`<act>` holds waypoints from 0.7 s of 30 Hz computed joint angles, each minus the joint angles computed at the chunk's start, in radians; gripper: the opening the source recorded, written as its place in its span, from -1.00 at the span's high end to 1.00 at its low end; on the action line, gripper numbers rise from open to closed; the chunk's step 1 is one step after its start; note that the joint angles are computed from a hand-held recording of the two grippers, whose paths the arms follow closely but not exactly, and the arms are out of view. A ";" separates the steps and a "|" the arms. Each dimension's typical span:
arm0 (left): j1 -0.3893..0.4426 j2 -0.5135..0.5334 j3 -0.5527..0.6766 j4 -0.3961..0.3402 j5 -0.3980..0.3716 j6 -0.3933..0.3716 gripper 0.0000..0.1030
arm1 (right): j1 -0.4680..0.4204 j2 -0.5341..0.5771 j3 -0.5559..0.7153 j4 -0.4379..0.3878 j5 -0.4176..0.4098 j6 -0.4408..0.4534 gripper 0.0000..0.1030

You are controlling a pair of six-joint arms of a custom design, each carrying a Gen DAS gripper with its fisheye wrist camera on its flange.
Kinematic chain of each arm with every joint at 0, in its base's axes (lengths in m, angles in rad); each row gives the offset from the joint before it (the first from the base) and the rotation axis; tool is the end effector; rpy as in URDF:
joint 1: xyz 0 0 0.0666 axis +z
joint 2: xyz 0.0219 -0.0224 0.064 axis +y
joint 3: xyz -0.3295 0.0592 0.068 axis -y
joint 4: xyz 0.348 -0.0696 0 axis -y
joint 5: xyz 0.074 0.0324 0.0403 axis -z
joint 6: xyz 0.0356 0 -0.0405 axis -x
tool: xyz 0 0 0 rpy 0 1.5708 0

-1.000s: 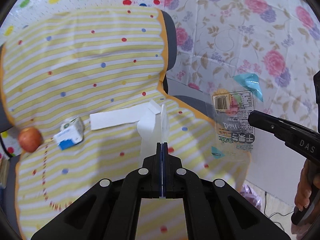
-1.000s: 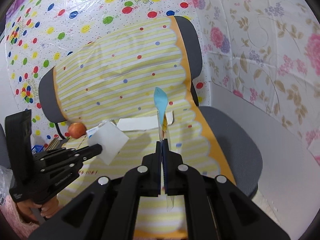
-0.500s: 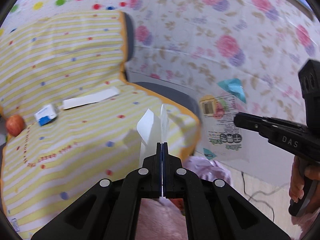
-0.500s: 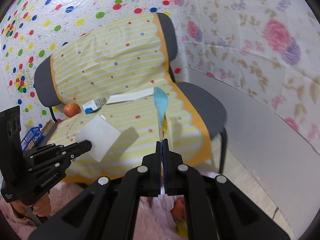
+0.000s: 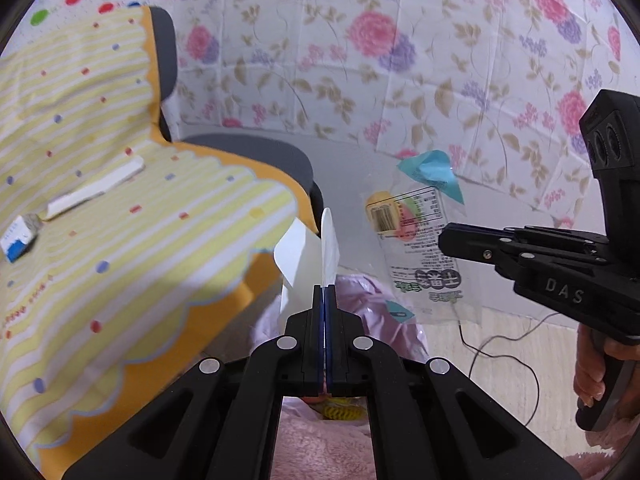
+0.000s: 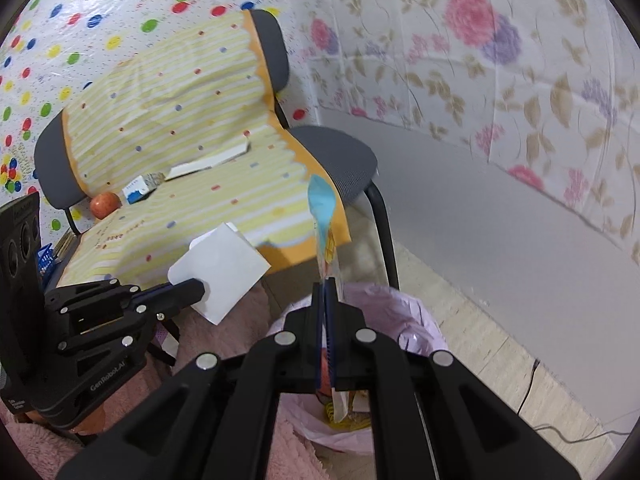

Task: Collect trash
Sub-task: 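Carry tissue and wrapper over the bin and open both tools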

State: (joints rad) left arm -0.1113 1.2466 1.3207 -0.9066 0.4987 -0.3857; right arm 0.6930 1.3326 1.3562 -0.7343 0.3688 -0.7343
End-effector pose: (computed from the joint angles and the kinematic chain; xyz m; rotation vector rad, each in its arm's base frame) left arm 0.3947 -0.0617 0.4124 0.7888 2.1833 -0.4605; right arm 0.3464 0.2704 0.4050 0.2379 2.2363 0.3568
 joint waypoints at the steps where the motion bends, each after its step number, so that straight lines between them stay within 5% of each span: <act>1: -0.005 0.013 0.004 -0.003 -0.006 0.005 0.99 | -0.007 0.003 -0.008 0.007 -0.013 -0.003 0.96; 15: -0.072 0.146 0.080 -0.014 -0.096 -0.004 0.79 | -0.095 0.104 -0.026 0.071 -0.150 -0.020 0.94; 17: -0.069 0.156 0.089 -0.014 -0.096 0.004 0.63 | -0.103 0.120 -0.020 0.069 -0.160 -0.021 0.79; 19: -0.059 0.159 0.095 -0.012 -0.092 0.014 0.43 | -0.106 0.127 -0.019 0.067 -0.156 -0.033 0.31; 21: -0.043 0.154 0.100 -0.009 -0.088 0.029 0.35 | -0.101 0.125 -0.013 0.055 -0.136 -0.029 0.25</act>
State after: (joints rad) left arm -0.1540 1.4010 1.4208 -0.9152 0.4112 -0.3563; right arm 0.5923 1.4572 1.3429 -0.6791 0.2326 -0.7638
